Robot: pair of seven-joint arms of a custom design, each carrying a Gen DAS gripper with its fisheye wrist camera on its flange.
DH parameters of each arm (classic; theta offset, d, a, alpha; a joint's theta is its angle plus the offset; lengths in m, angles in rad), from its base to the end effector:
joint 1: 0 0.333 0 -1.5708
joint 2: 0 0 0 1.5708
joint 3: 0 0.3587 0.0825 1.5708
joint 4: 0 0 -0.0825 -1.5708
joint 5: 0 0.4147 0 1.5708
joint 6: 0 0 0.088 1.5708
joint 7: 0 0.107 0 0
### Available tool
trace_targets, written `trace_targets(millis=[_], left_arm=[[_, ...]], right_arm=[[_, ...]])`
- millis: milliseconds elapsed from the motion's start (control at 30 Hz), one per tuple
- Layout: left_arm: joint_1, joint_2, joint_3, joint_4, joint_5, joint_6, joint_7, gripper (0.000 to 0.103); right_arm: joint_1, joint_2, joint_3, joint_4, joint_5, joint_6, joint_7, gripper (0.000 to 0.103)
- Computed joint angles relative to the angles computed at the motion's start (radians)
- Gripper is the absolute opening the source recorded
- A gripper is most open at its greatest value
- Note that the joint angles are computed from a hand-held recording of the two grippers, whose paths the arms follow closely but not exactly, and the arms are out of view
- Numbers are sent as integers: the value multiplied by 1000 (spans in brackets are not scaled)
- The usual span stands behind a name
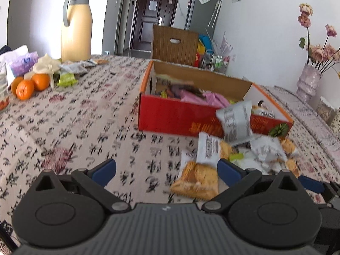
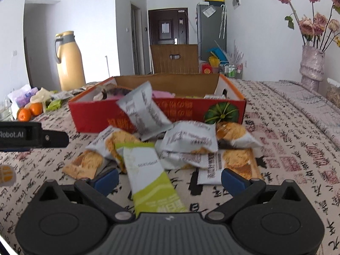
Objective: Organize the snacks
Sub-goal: 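Grasp the green-and-white stick packet with the right tool while the left tool grasps a cracker packet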
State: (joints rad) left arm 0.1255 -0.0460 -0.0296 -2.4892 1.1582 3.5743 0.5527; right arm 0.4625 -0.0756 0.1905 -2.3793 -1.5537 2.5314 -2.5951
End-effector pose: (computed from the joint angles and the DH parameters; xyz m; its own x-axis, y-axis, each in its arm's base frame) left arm 0.4816 -0.0686 0.4164 -0.2709 -0.9489 0.1621 -0.6084 0.0383 -0.7927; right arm 0.4073 0.3258 0.3876 -0.1516 -0.9868 -0.0567 -0.5355 0.1302 -0.8345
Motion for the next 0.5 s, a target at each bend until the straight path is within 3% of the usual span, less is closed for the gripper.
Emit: trace_targets(millis=[67, 233, 500], left_arm=[[3, 5, 5, 1, 31, -3, -20, 103], [14, 19, 9, 20, 124, -10, -98, 103], [16, 23, -1, 26, 134, -17, -98, 103]], right_arm=[[1, 9, 0, 8, 14, 3, -19, 97], [-1, 34, -9, 31, 30, 39, -62, 72], [-6, 48, -20, 40, 22, 84, -73, 38]])
